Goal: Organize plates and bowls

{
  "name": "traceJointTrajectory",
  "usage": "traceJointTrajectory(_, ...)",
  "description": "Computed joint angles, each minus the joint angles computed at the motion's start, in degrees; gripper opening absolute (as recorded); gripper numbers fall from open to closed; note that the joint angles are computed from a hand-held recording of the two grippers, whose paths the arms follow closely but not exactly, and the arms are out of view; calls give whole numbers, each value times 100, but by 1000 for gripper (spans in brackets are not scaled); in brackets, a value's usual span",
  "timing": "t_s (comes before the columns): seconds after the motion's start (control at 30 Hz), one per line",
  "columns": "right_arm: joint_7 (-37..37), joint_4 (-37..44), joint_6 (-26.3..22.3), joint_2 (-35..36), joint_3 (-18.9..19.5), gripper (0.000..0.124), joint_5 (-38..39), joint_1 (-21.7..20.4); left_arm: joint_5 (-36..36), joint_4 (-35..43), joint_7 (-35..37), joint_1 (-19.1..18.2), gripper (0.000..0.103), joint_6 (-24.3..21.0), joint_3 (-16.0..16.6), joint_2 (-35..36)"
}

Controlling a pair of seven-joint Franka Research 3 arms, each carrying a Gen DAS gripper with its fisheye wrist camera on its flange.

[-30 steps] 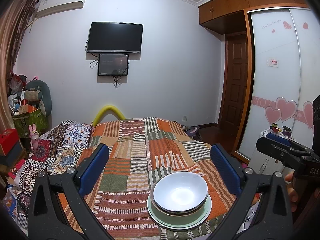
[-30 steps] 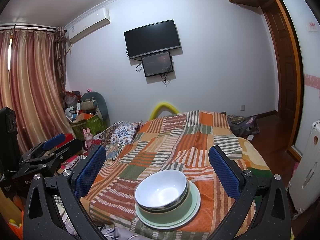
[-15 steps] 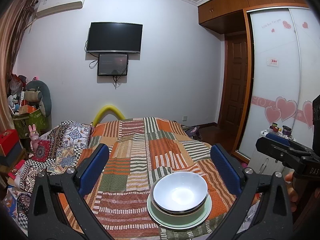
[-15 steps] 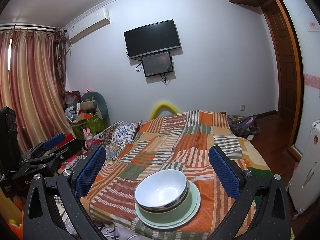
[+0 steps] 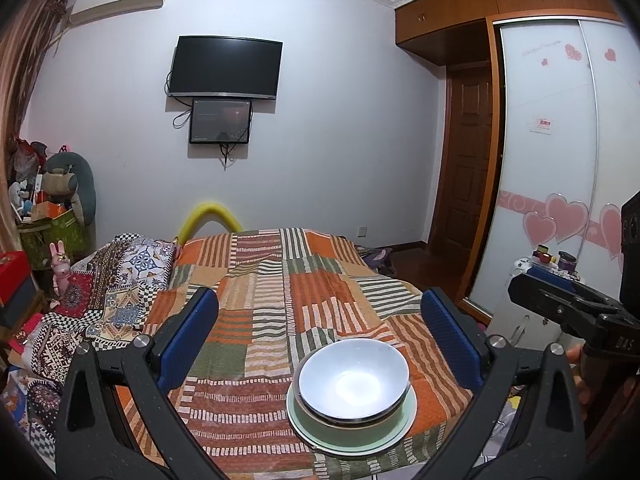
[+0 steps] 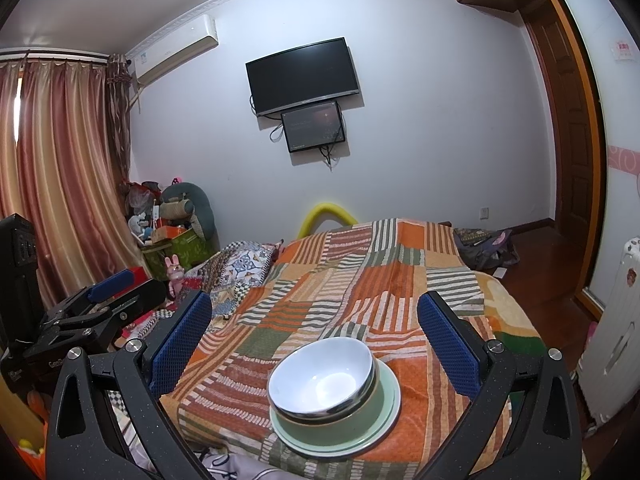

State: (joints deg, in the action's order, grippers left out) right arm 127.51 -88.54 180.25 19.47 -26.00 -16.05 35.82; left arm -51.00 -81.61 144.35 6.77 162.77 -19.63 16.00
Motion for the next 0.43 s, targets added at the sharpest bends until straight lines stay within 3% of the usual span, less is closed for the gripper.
traceJointTrajectory(0.43, -114, -1, -168, -41, 403, 103, 108, -341, 311, 136, -383, -8, 103, -193, 51, 132)
